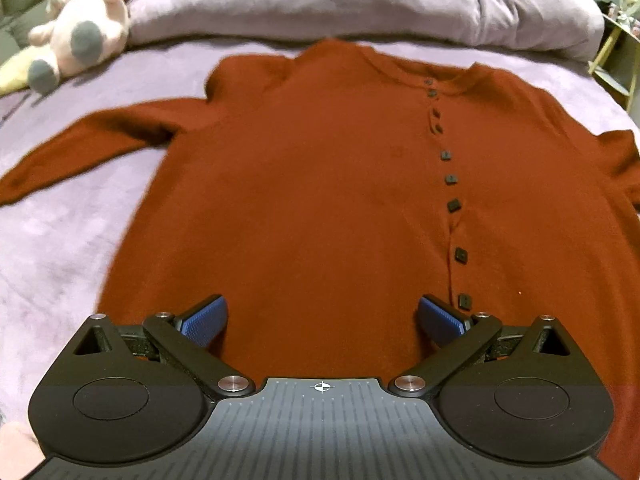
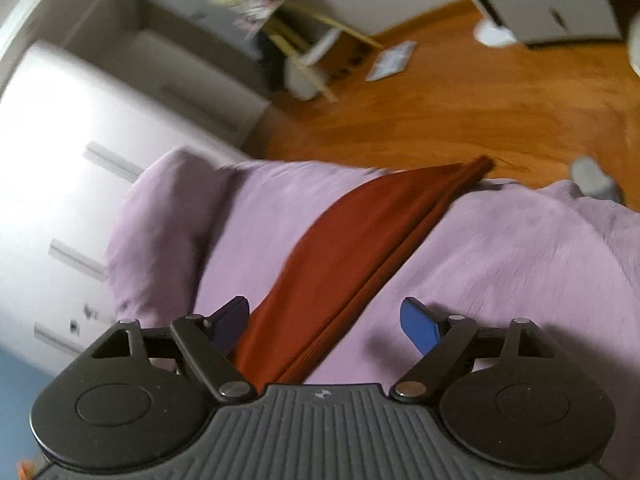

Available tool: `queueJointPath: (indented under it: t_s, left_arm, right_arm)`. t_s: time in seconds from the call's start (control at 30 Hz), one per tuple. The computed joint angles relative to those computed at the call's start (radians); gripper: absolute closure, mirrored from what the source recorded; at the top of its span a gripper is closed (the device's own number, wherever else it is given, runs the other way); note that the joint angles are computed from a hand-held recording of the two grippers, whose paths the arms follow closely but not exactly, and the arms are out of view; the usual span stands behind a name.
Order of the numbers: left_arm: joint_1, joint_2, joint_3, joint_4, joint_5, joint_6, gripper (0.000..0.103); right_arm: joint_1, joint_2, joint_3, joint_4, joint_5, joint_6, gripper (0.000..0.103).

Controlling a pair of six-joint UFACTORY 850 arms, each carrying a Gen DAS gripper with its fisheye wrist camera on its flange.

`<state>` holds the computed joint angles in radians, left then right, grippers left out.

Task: Fold small clothes

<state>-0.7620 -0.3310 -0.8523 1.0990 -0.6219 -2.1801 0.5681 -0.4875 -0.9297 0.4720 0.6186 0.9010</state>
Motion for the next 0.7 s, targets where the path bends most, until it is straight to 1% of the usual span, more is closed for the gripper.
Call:
queueJointPath:
  t_s: [0.07,0.13,0.2,0.23,0.27,0.3,0.33,0.37,0.4,0.43,0.47,0.53,0.57,0.63,0.67,0.7]
  left_arm:
    - [0.007,-0.009,0.005,0.022,0.025,-0.037,0.0]
    - [0.009,-0.011,0.017,0.069,0.032,-0.087,0.0]
    - [0.009,-0.002,0.037,0.12,0.042,-0.144,0.0]
    - [0.009,0.002,0.045,0.136,0.049,-0.166,0.0]
    - [0.008,0.006,0.052,0.152,0.053,-0.189,0.0]
    - [0.007,0.008,0.057,0.165,0.055,-0.205,0.0]
    - [0.008,0.008,0.058,0.165,0.058,-0.201,0.0]
    - [0.01,0.007,0.056,0.158,0.061,-0.186,0.0]
    - [0.016,0.006,0.053,0.147,0.067,-0.169,0.0]
    - [0.02,0.007,0.051,0.137,0.073,-0.159,0.0]
    - [0.026,0.008,0.05,0.133,0.08,-0.157,0.0]
    - [0.039,0.017,0.055,0.122,0.101,-0.145,0.0]
    - [0.044,0.024,0.058,0.115,0.109,-0.135,0.0]
    - [0.049,0.035,0.058,0.079,0.107,-0.084,0.0]
    - [0.047,0.036,0.053,0.062,0.088,-0.055,0.0]
    - [0.039,0.037,0.049,0.052,0.054,-0.036,0.0]
  right_arm:
    - [-0.023,-0.036,-0.017,-0.017,0.004,0.065,0.025]
    - [-0.042,-0.063,-0.032,-0.028,0.017,0.097,0.025]
    - [-0.048,-0.088,-0.057,0.015,0.03,0.07,0.027]
    - [-0.059,-0.089,-0.059,0.008,0.034,0.083,0.029]
    - [-0.066,-0.103,-0.069,-0.007,0.049,0.115,0.036]
    - [-0.076,-0.112,-0.079,-0.02,0.053,0.147,0.054]
    - [-0.081,-0.121,-0.086,-0.014,0.044,0.153,0.065]
    - [-0.089,-0.139,-0.104,-0.008,0.022,0.148,0.087]
    - [-0.097,-0.145,-0.115,-0.013,-0.009,0.145,0.092]
    - [-0.1,-0.149,-0.122,-0.006,-0.029,0.123,0.093]
    - [-0.096,-0.146,-0.125,0.033,-0.039,0.058,0.094]
    - [-0.087,-0.119,-0.136,0.174,-0.092,-0.15,0.096]
    - [-0.073,-0.097,-0.124,0.248,-0.087,-0.255,0.096]
    - [-0.032,-0.046,-0.102,0.397,-0.007,-0.464,0.096]
    - [-0.006,-0.022,-0.097,0.463,0.04,-0.569,0.097]
    - [0.019,0.001,-0.094,0.495,0.086,-0.648,0.097]
